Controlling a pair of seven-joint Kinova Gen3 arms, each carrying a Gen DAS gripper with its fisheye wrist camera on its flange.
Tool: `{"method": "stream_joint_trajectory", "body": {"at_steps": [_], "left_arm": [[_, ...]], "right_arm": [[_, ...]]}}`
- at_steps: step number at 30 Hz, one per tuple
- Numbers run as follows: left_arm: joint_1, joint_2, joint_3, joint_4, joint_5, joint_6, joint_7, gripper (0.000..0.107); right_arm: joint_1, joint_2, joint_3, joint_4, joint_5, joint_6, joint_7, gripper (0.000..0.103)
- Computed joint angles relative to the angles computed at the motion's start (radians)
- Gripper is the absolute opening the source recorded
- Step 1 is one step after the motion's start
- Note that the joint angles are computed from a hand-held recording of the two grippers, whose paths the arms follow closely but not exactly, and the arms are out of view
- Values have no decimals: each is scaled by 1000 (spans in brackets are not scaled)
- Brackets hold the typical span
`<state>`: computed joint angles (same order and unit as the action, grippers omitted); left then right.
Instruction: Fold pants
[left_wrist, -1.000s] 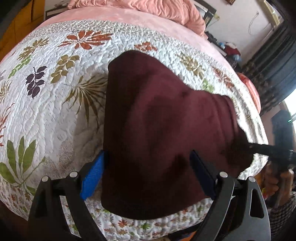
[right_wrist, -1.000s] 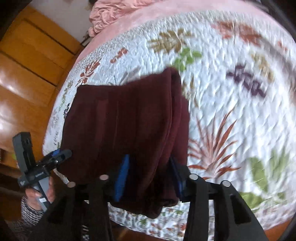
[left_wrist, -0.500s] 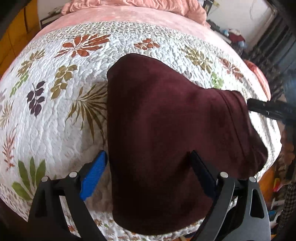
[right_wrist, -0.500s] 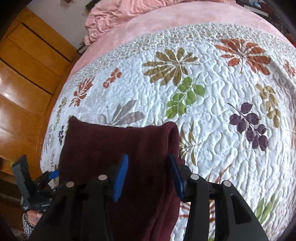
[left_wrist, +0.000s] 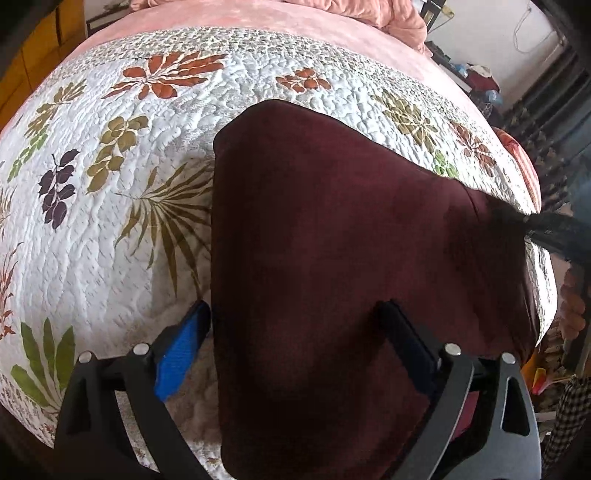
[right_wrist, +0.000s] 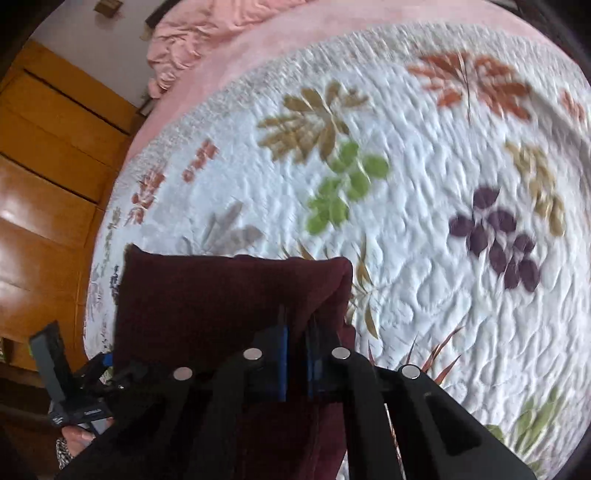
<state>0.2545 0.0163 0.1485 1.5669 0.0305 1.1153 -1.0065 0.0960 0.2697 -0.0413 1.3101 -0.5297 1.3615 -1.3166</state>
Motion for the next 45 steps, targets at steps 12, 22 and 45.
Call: {"method": "stream_joint_trajectory", "body": {"at_steps": [12, 22, 45], "left_arm": [[1, -57, 6, 16, 2, 44, -13, 94], [-21, -113, -8, 127, 113, -37, 11, 94], [-52, -144, 2, 110, 137, 8, -27, 95]], "right_arm": [[120, -194, 91, 179, -153, 170, 209, 42], [81, -248, 125, 315, -153, 149, 215, 53], [58, -312, 163, 290, -107, 148, 224, 52]]}}
